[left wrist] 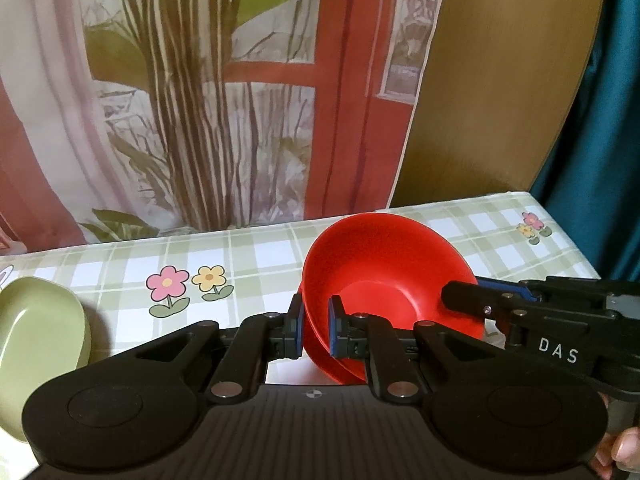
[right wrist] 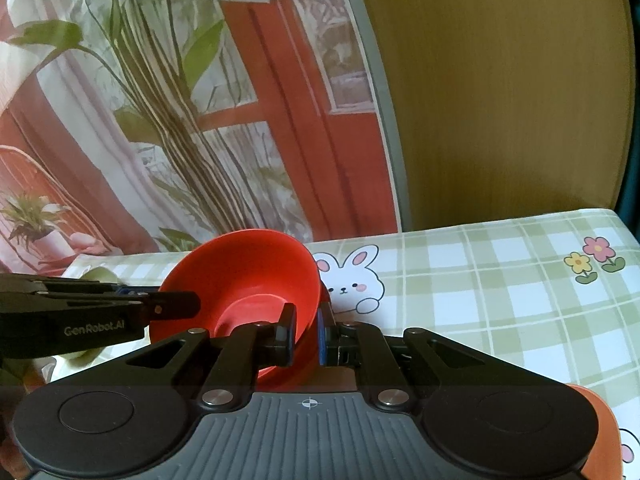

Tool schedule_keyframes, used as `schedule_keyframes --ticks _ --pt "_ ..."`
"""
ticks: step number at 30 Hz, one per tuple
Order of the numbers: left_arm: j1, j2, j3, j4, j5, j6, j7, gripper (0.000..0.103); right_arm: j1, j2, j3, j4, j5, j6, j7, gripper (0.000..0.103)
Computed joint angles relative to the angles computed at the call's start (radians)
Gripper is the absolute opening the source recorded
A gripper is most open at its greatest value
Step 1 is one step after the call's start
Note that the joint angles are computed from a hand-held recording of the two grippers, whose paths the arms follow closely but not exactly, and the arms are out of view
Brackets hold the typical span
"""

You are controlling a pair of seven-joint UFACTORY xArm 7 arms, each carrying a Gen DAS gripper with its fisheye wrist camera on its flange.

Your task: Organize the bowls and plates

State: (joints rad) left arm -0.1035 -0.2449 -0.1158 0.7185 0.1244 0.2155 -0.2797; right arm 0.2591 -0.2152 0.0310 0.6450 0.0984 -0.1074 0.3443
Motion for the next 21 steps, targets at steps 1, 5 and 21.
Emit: schedule_keyframes --ticks 1,5,21 --pt "0.003 0.001 -0.004 0.0 0.007 0.0 -0.003 0.013 -0.004 0.0 0.003 0.0 -0.001 0.0 0.002 0.01" --pt "-0.013 0.009 0.009 0.003 -0.013 0.003 0.02 0.013 0.0 0.002 -0.005 -0.002 0.001 0.001 0.003 0.01" --pt "0.044 -0.02 -0.029 -0.016 0.064 0.017 -0.063 0.032 -0.361 -0.086 0.345 -0.056 -0.103 -0.017 0.154 0.017"
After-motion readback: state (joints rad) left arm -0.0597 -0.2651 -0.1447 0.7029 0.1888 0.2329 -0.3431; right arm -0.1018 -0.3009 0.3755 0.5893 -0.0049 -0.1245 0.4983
